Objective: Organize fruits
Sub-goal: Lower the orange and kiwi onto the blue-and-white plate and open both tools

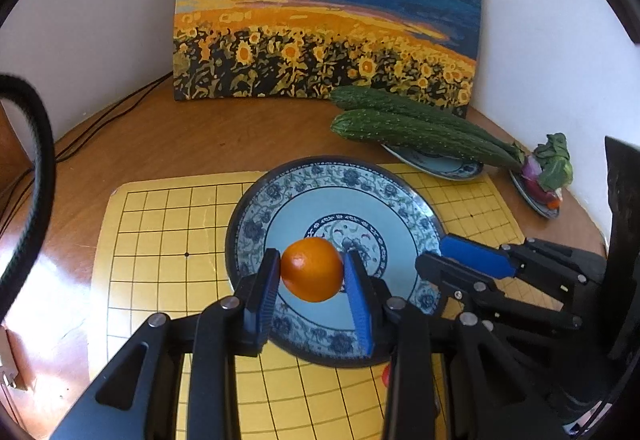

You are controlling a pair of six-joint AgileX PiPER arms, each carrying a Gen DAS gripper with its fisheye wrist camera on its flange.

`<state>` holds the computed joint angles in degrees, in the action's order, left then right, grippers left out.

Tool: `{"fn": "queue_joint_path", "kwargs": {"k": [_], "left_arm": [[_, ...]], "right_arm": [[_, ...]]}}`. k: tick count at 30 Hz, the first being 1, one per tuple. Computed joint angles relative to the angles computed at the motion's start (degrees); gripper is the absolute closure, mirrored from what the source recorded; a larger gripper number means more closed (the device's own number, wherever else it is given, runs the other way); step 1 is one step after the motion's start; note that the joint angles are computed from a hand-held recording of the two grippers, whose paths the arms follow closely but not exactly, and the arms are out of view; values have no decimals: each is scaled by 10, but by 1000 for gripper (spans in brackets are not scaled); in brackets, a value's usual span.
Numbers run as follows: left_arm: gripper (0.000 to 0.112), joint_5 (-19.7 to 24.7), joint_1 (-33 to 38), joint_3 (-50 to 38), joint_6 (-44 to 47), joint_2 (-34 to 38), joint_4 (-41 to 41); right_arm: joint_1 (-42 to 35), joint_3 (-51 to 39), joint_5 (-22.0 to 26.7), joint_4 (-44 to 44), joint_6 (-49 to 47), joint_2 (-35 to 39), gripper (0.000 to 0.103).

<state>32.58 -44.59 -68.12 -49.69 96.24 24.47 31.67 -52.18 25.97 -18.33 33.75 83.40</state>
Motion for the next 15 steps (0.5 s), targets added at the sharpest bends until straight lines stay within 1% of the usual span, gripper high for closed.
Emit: {"fn": "queue_joint_path", "kwargs": {"k": [9, 15], "left_arm": [[78, -6, 14, -25, 8, 39, -5], [78, -13, 20, -29, 14, 49, -14]], "right_arm": [[-14, -13, -14, -12, 7, 31, 80], [-28, -18, -20, 5, -13, 40, 80]]}}
